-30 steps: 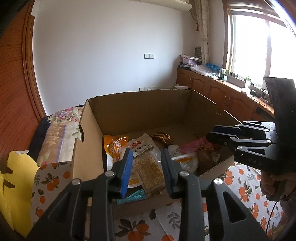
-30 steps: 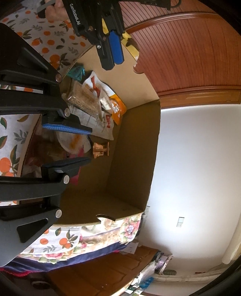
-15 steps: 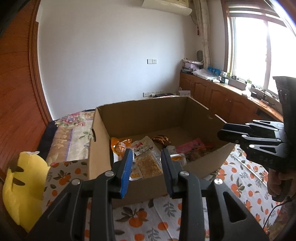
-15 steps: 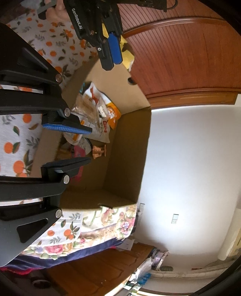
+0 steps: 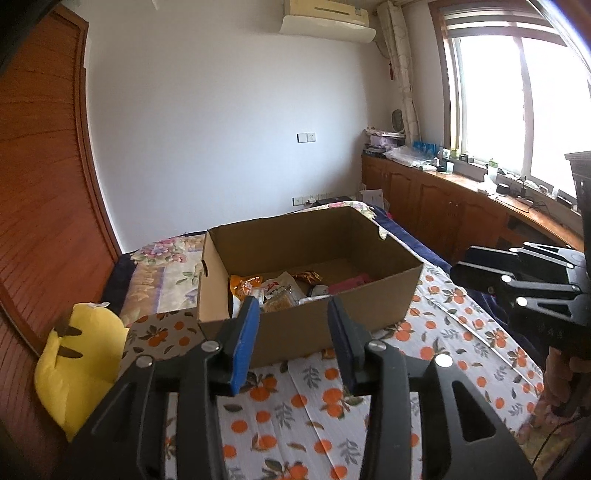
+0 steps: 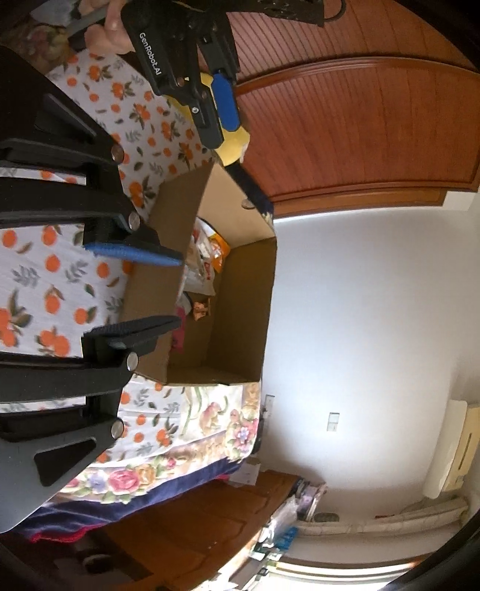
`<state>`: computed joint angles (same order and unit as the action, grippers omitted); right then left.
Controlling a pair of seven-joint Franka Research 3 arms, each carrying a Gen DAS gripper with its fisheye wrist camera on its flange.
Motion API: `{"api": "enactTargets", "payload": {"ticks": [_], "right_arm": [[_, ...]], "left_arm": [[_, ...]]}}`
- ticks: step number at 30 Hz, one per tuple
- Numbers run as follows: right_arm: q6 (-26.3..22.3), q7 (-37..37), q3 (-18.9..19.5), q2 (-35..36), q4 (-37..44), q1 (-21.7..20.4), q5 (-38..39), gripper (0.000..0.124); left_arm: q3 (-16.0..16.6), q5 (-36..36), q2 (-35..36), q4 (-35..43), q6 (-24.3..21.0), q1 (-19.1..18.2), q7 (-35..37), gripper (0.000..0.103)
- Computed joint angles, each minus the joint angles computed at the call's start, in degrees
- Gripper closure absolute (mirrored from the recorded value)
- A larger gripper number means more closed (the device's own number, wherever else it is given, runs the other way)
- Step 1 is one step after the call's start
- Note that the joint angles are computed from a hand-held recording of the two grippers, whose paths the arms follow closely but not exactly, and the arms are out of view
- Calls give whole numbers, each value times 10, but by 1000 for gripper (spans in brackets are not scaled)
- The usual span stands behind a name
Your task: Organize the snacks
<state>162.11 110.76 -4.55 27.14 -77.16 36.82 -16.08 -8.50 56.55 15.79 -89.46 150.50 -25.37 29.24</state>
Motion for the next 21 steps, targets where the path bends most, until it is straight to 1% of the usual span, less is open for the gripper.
{"api": "enactTargets", "payload": {"ticks": [1, 2, 3, 5, 7, 8, 10, 11, 12, 14, 16, 18, 19, 20, 21], "right_arm": [[6, 18, -13, -10, -15, 11, -13, 84], [12, 45, -31, -22, -33, 26, -33, 75], [19, 72, -44, -35, -53, 38, -54, 68], [29, 115, -55, -60, -88, 48, -88, 63], [24, 158, -64, -74, -104, 57, -128, 57], [21, 188, -75, -84, -115, 66, -158, 51], [21, 234, -83, -99, -130, 75, -204, 44], [22, 264, -90, -109, -141, 82, -233, 37], [23, 284, -90, -118, -152, 84, -254, 34], [22, 308, -85, -132, -167, 81, -282, 33], [18, 322, -74, -144, -179, 74, -298, 30], [14, 339, -63, -157, -192, 67, -316, 25], [12, 346, -57, -162, -197, 62, -323, 22], [11, 353, -51, -168, -203, 58, -330, 21], [10, 355, -43, -173, -208, 52, -331, 21]], "left_arm": [[1, 11, -8, -8, -9, -7, -10, 59], [1, 23, -15, -14, -17, -11, -20, 58], [-1, 32, -20, -20, -23, -13, -29, 55], [-7, 50, -34, -36, -36, -17, -46, 54], [-16, 54, -43, -46, -46, -17, -52, 53], [-20, 58, -50, -54, -51, -17, -59, 52], [-27, 66, -61, -67, -57, -16, -72, 46], [-30, 73, -69, -76, -61, -16, -83, 43], [-34, 84, -78, -86, -64, -16, -97, 36], [-42, 98, -89, -98, -67, -14, -115, 34], [-51, 98, -101, -110, -70, -10, -119, 33], [-58, 106, -110, -120, -74, -8, -133, 32], [-62, 112, -115, -124, -82, -8, -140, 30], [-66, 120, -119, -127, -92, -9, -147, 29], [-70, 125, -122, -129, -100, -10, -152, 26]]}}
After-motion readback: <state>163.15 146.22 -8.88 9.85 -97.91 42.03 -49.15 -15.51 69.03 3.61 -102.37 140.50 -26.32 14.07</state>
